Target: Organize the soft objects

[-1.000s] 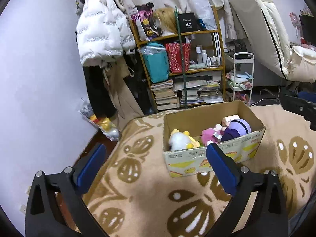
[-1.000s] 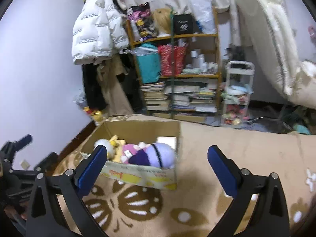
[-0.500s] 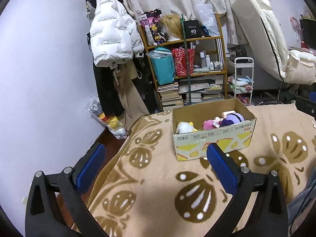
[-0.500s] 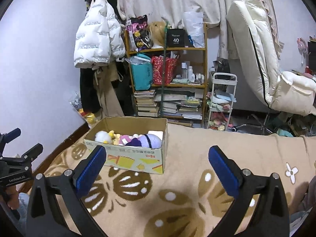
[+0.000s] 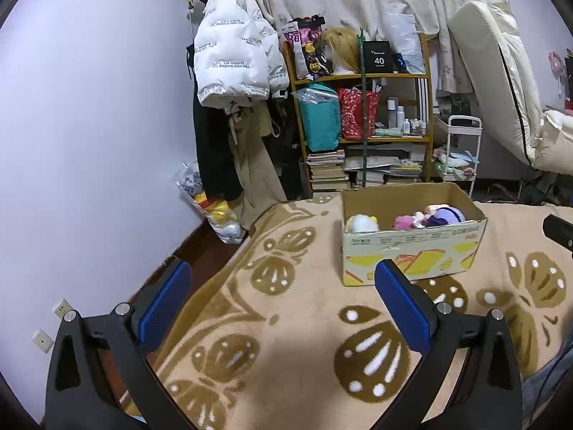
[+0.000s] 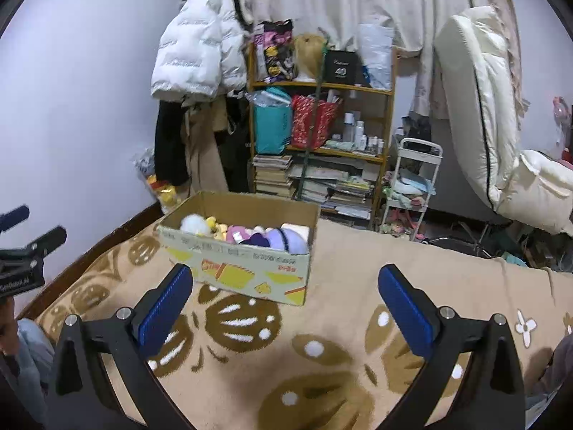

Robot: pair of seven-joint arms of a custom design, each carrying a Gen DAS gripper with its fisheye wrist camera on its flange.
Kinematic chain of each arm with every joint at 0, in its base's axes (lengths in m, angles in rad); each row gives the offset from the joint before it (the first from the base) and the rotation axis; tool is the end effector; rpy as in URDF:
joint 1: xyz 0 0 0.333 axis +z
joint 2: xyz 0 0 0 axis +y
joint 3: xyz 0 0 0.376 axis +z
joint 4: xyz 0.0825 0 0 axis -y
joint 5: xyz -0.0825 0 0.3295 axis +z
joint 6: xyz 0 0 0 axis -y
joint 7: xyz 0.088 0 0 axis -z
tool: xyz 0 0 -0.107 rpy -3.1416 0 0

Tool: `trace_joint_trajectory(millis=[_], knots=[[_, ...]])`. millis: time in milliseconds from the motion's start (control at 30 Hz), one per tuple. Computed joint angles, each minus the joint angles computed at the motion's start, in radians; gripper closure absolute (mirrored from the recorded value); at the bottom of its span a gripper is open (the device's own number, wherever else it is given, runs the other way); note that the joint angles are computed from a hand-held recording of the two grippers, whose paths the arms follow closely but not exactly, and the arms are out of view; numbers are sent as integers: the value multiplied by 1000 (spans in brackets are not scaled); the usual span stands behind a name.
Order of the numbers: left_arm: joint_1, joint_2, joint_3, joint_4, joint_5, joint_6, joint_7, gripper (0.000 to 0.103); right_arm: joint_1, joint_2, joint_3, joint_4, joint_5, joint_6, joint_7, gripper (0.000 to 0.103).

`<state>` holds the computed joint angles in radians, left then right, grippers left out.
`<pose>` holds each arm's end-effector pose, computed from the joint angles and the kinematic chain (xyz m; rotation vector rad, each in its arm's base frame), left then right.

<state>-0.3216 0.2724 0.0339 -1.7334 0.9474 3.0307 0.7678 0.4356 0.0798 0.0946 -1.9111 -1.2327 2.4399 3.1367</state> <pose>0.5934 -0.2430 0.5995 -1.2369 1.8307 -0.9213 0.4961 0.2864 0.5853 -1.4493 1.8015 -1.0530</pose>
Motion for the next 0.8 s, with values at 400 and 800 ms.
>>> trace_joint_trajectory(millis=[400, 800], knots=[[-10, 6, 0, -4, -40, 1, 49, 2, 2, 8, -9, -4, 9, 29, 14, 0], [-13, 11, -3, -12, -84, 2, 92, 2, -13, -12, -2, -22, -37, 31, 94, 0]])
